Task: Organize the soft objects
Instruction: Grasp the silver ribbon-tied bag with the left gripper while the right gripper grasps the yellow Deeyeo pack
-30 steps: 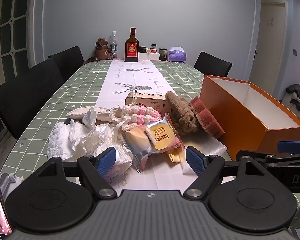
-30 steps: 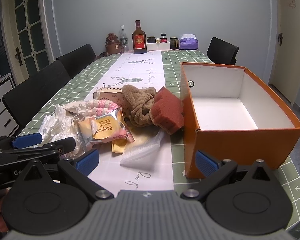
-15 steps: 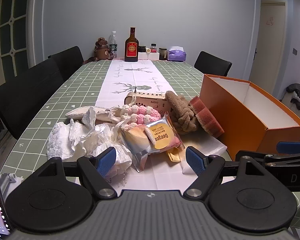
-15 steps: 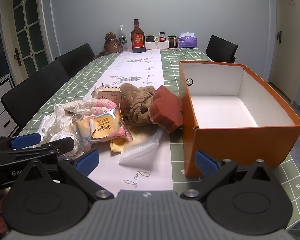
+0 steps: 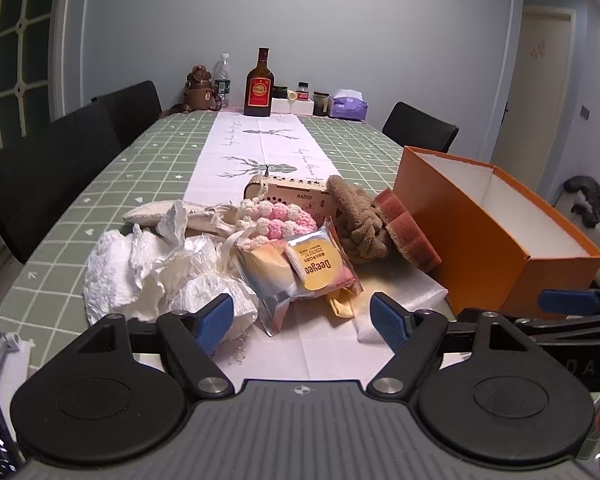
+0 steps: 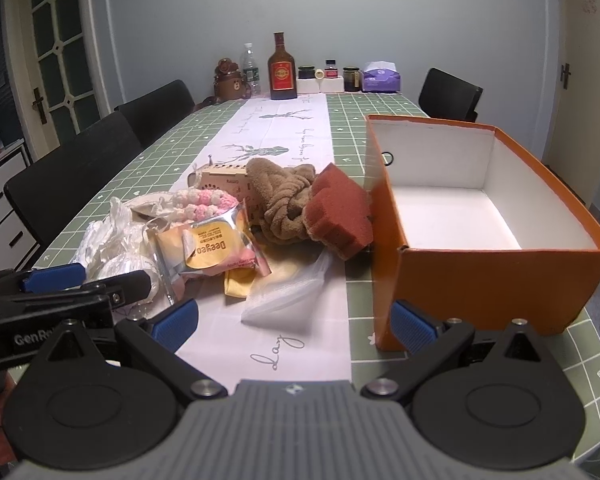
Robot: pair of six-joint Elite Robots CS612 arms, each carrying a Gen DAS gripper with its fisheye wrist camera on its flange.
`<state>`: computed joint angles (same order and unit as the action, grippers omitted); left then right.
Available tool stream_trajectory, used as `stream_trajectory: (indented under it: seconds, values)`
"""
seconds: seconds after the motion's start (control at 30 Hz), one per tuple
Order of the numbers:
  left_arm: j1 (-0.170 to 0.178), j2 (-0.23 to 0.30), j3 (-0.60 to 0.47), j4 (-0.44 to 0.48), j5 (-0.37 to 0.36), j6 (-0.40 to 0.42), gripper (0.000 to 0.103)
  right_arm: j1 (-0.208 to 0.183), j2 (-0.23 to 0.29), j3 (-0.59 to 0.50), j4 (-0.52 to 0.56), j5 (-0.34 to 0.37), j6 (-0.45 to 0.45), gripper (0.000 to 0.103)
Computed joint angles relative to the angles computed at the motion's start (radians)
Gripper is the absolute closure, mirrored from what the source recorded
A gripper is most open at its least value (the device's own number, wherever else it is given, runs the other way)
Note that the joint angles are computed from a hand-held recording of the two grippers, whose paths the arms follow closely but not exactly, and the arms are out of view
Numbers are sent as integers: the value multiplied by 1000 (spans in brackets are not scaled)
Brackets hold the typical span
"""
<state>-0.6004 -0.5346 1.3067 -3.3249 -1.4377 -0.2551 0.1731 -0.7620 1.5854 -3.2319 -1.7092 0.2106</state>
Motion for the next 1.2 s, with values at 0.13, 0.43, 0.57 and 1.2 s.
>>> stream_trajectory:
  seconds: [0.13, 0.43, 0.57, 1.2]
  values:
    - [15, 2, 1, 6, -46, -37, 25, 2, 12, -6, -21, 35, -49, 3]
    - [32, 24, -26, 24, -11, -37, 45, 5, 60, -64, -21, 111, -154, 22]
    - [43, 36, -51, 41, 2, -67, 33, 4, 85, -110, 17, 119, -177, 25]
    - [73, 85, -220, 339, -38, -154, 30, -8, 188, -315, 235, 298, -145, 48]
